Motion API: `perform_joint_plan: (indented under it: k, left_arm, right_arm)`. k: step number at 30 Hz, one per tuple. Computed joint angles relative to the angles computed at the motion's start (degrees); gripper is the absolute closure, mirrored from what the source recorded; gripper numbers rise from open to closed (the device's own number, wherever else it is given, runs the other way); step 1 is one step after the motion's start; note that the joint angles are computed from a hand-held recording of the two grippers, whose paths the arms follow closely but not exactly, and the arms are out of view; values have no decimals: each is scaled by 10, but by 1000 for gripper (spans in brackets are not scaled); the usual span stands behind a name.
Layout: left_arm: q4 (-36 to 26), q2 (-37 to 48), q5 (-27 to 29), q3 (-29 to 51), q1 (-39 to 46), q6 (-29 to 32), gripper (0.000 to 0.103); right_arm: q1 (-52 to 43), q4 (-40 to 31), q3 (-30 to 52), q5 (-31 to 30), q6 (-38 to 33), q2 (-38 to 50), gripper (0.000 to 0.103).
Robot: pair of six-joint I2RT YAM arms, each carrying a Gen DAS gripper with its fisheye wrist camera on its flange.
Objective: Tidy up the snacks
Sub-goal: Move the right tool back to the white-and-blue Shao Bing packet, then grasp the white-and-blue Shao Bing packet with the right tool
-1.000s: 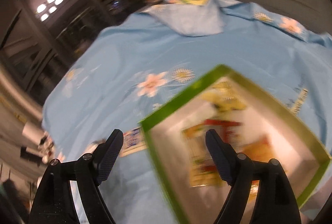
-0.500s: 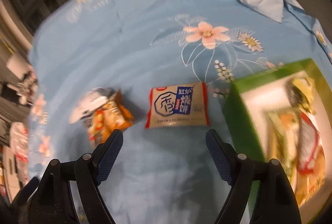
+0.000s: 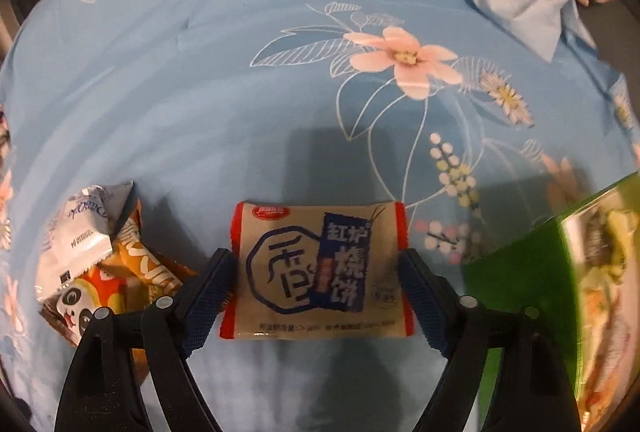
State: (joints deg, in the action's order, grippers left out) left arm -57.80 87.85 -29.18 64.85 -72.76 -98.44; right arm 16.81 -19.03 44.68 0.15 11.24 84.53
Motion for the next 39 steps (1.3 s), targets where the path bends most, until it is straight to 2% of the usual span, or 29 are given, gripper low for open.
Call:
perform_joint_plan:
  k: [4,5,6,7,8,12,14,18,22,26,29,34,39]
  left_arm:
    - [-5,6,-2,5,0,1,1]
    - [-7,6,-2,6,0,1,1]
    - [-9,8,-2,9,-1,-1,1]
    - [-9,7,-3,8,-2,-1,1]
    - [-9,6,-5,9,-3,-2,1]
    - [-19,10,-12,16,-10,-9,1]
    - [-23,12,-13,18,-11,-11,1]
    - [-20,3,-15,10,-14,-15,1]
    - [-19,-2,-6,-3,-4,-22,1]
    - [14,-26,12,-36,8,-26,2]
    - [20,-26,12,-40,7,-30,2]
    - [79,-22,38,-52,14,4,6]
    - [106,18,65,-27,15,40,12]
  right_arm:
    - [-6,19,-14,-14,-10,-1,18]
    - [-4,16,-16,-11,-13,-5,24]
    - [-1,14,-22,-1,-19,-15,36]
    - [-3,19,-33,-1,-17,-31,43]
    - [-10,17,-41,-13,-15,-49,43]
    - [-49,-22,-65,-128,-33,-95,43]
    - [-45,-46,-74,-132,-25,-124,43]
    - [-41,-101,-104,-200,-43,-222,43]
    - [-4,-146,-135,-228,-58,-286,43]
    - [22,-160,-140,-218,-69,-291,43]
    - [-3,-160,-136,-223,-67,-288,31]
    - [-104,-170,-140,-298,-81,-298,30]
    - [-153,-163,-139,-373,-74,-242,30]
